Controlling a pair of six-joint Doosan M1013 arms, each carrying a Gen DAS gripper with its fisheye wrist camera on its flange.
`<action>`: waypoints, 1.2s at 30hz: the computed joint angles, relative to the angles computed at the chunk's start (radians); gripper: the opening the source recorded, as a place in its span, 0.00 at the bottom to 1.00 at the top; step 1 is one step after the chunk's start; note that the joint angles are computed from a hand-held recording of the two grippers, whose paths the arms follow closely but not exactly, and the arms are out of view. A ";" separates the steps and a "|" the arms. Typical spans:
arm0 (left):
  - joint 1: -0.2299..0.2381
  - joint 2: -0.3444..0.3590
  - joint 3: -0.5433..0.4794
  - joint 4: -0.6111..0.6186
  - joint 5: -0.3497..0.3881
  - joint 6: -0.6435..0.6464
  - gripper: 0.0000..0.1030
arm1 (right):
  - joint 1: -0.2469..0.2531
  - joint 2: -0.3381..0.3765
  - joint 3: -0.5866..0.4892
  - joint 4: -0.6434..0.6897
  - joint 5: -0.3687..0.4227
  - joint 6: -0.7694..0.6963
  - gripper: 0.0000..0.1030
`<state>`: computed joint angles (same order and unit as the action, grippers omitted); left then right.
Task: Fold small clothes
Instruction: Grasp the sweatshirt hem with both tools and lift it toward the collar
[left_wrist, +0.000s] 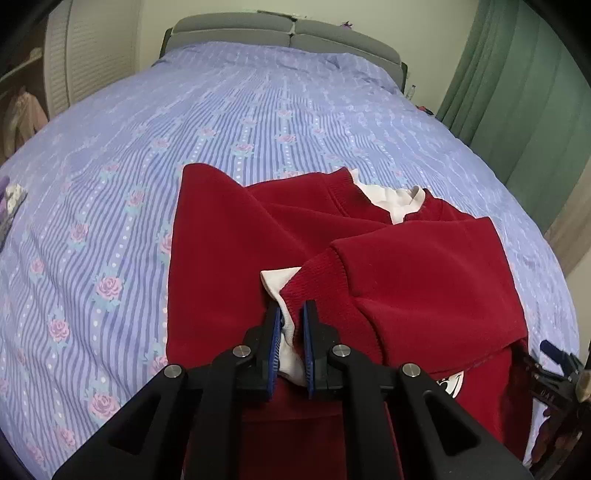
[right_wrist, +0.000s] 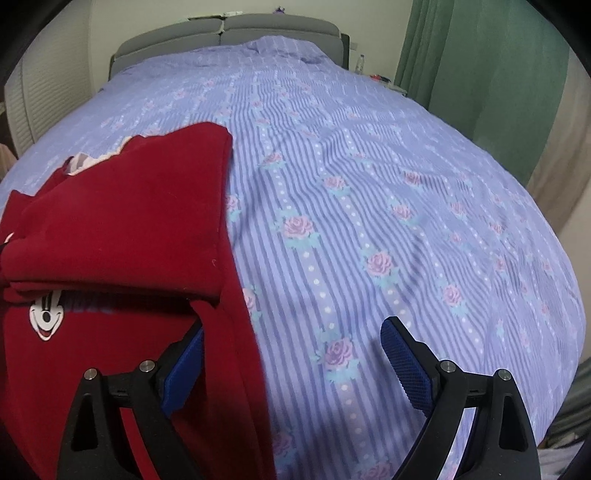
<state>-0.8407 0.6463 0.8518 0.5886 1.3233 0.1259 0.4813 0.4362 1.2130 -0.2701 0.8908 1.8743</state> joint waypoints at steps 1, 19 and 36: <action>0.001 0.002 -0.008 -0.008 0.010 0.009 0.18 | 0.003 -0.001 -0.002 -0.006 0.009 0.007 0.88; -0.199 -0.113 0.081 0.219 0.155 -0.090 0.69 | 0.034 -0.247 0.237 0.018 -0.216 0.038 0.88; -0.238 -0.138 0.264 -0.049 -0.069 -0.226 0.58 | 0.017 -0.322 0.423 0.248 -0.147 -0.090 0.79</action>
<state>-1.0783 0.5082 1.1157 0.5392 1.2538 -0.0999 0.4982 0.1143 1.6356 -0.0218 0.7438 1.7841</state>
